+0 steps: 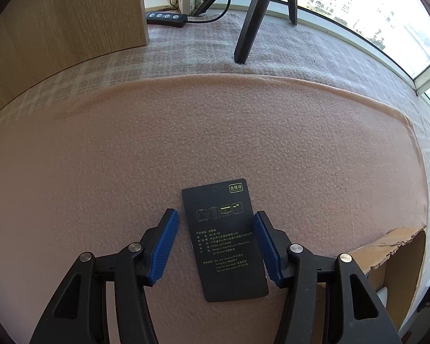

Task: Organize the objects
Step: 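Move the left tool to the black printed card on the floor, then close the left tool on the edge of the black card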

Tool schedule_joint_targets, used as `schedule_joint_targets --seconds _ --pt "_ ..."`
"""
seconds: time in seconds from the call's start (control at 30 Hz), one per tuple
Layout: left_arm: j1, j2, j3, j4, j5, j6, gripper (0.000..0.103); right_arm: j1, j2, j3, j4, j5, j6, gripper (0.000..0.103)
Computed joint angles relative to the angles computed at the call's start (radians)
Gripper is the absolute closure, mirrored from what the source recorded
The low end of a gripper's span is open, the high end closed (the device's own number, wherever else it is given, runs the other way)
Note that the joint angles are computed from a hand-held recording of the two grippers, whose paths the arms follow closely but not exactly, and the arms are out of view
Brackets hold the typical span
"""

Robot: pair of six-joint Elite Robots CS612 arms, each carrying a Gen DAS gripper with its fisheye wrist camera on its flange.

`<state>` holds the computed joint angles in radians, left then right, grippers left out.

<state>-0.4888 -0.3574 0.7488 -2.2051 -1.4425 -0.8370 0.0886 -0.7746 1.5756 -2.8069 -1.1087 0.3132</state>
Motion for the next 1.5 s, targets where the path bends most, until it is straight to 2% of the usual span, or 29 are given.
schedule_joint_targets --seconds 0.13,0.23,0.27,0.37,0.43,0.53,0.6,0.7,0.83,0.87,0.97,1.07,1.17,1.2,1.5 --pt "-0.005 0.001 -0.001 -0.011 0.016 -0.01 0.051 0.003 0.003 -0.005 0.004 0.001 0.002 0.06" --pt "-0.003 0.003 -0.007 -0.014 -0.01 -0.01 0.053 0.004 0.004 -0.007 0.007 0.0 0.005 0.06" --pt "-0.005 0.015 -0.034 0.009 -0.017 -0.009 0.051 0.005 0.005 -0.008 0.008 0.0 0.006 0.06" --pt "0.002 0.011 -0.013 -0.032 -0.055 -0.033 0.042 0.007 0.007 -0.01 0.01 -0.001 0.008 0.06" --pt "-0.006 0.017 -0.03 -0.007 -0.028 -0.023 0.042 0.007 0.008 -0.012 0.012 0.001 0.009 0.06" --pt "-0.013 0.01 -0.01 -0.023 0.011 -0.016 0.044 0.008 0.009 -0.014 0.016 0.003 0.008 0.06" --pt "-0.02 0.009 -0.013 0.001 0.054 0.002 0.056 0.009 0.006 -0.01 0.014 0.003 0.01 0.06" --pt "-0.012 -0.011 0.036 -0.055 0.046 0.041 0.058 0.007 0.004 -0.006 0.007 0.002 0.016 0.06" --pt "-0.009 -0.037 0.089 -0.086 0.03 0.064 0.06 0.005 0.005 -0.005 0.001 0.001 0.029 0.06" --pt "-0.009 -0.06 0.136 -0.112 0.023 0.071 0.06 0.005 0.006 -0.006 0.001 0.003 0.031 0.06" --pt "-0.007 -0.072 0.159 -0.119 0.013 0.095 0.06 0.007 0.011 -0.014 0.012 0.005 0.027 0.06" --pt "-0.001 -0.073 0.159 -0.106 0.005 0.078 0.06 0.011 0.012 -0.017 0.016 0.01 0.016 0.06" --pt "0.011 -0.068 0.153 -0.126 -0.058 0.047 0.049 0.014 0.013 -0.02 0.017 0.012 0.009 0.06" --pt "0.016 -0.051 0.126 -0.119 -0.064 0.049 0.048 0.014 0.015 -0.021 0.019 0.014 0.009 0.06" --pt "0.004 -0.024 0.07 -0.071 -0.036 0.024 0.048 0.012 0.015 -0.018 0.013 0.01 0.023 0.06"
